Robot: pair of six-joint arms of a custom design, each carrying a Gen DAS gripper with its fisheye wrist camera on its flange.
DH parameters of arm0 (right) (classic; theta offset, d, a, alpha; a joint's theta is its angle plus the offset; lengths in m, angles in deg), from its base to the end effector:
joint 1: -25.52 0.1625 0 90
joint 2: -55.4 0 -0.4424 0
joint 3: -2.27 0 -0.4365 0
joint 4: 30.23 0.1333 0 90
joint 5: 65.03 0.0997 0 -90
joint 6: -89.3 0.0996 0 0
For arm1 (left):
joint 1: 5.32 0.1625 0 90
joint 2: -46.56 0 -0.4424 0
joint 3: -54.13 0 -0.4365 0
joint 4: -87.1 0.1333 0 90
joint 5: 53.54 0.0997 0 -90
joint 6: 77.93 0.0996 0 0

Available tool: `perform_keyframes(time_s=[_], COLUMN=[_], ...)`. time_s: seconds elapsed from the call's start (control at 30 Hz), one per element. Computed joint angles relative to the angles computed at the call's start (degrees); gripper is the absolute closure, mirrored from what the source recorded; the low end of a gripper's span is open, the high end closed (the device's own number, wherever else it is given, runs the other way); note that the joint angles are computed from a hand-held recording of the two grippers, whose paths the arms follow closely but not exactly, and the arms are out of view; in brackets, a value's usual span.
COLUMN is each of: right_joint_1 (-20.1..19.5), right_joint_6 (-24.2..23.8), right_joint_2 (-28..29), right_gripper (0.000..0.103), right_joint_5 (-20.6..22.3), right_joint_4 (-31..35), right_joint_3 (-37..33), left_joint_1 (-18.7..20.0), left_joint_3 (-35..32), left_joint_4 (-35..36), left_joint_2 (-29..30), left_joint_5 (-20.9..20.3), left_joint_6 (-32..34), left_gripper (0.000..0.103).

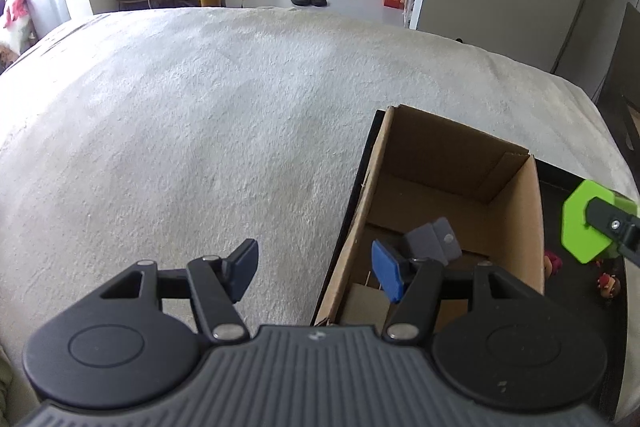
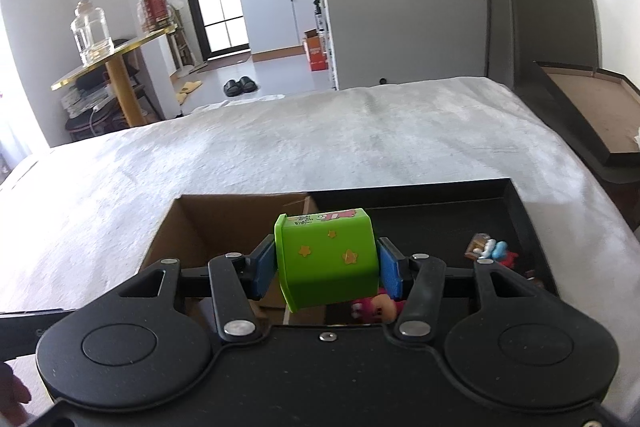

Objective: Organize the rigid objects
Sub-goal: 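Lift the green box toy with the right gripper and carry it over the box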

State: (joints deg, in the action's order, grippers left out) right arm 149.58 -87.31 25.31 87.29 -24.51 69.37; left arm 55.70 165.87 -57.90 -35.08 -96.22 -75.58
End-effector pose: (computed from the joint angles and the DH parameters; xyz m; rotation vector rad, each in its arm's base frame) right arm 0.4281 -0.5527 0.0169 0.0189 -2.1118 1.2425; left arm -0.0911 -0.5907 0.3620 0.4126 2.3069 -0.7365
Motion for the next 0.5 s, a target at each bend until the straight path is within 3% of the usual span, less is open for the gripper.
perform_keyframes(time_s=[0.27,0.5], right_joint_1=[0.12,-0.3], right_joint_6=[0.67,3.1], right_joint_2=[4.48,8.92], right_gripper=[0.052,0.052], right_joint_5=[-1.94,-4.21], right_joint_4=[5.09,12.08], right_joint_3=[-6.46,-13.65], left_joint_1=[1.42,3.14], left_joint_3=[-0.72,-1.88], left_joint_4=[0.62,2.13], left_joint_2=[0.25,0.73], left_joint_5=[-3.62,-7.36], left_joint_6=[0.22,0.01], left_gripper=[0.046,0.071])
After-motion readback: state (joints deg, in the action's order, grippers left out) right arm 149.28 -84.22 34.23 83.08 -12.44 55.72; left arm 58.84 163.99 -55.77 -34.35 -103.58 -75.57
